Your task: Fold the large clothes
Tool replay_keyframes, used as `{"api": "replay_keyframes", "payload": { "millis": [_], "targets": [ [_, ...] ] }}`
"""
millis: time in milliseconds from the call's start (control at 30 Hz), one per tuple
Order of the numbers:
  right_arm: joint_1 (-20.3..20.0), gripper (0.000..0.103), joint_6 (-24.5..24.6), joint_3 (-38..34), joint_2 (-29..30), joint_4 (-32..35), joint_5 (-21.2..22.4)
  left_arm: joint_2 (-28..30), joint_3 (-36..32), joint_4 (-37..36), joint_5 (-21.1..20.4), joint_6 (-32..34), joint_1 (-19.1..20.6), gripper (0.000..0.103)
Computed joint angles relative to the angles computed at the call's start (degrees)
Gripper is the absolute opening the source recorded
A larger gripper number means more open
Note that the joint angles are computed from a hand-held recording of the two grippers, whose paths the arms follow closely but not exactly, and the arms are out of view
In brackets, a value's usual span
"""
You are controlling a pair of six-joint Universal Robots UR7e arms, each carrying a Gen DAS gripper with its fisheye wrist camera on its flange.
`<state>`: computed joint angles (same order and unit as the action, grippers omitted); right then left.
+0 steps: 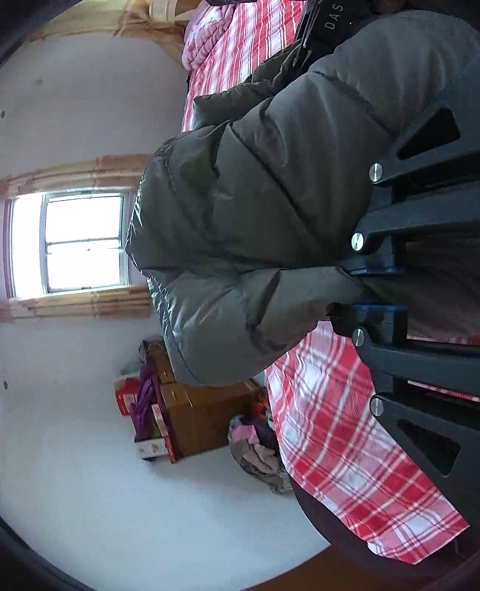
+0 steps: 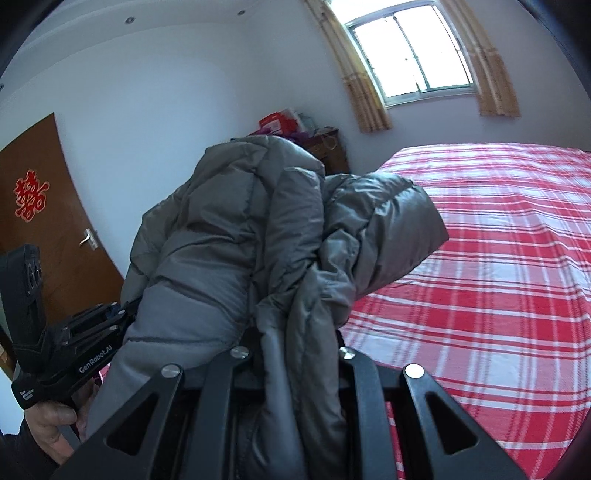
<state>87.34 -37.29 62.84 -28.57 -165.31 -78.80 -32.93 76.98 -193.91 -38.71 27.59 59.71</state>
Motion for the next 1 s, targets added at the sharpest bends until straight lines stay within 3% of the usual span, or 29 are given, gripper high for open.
{"api": "replay_keyframes", "payload": {
  "millis": [467,600,867,1000],
  "targets": [
    [1.9,0.018,-1.4,-12.0,9.0,10.9,-6.2,-0.6,-0.4,6.5,1.6,-5.9,5.7,0.01],
    [1.8,0.018,-0.8,-14.9,11.1,13.4,-8.4,0.5,-1.5,6.5,1.9,-4.7,6.7,0.012],
    [1.6,0.02,0.6,-17.8,13.3,15.4,-10.8,2.6,-3.8,6.0,2.9,-4.1,8.1,0.051],
    [1.5,0.023,1.4,-19.2,14.2,16.5,-12.2,2.5,-4.2,7.6,2.3,-6.6,8.9,0.061]
  ]
}}
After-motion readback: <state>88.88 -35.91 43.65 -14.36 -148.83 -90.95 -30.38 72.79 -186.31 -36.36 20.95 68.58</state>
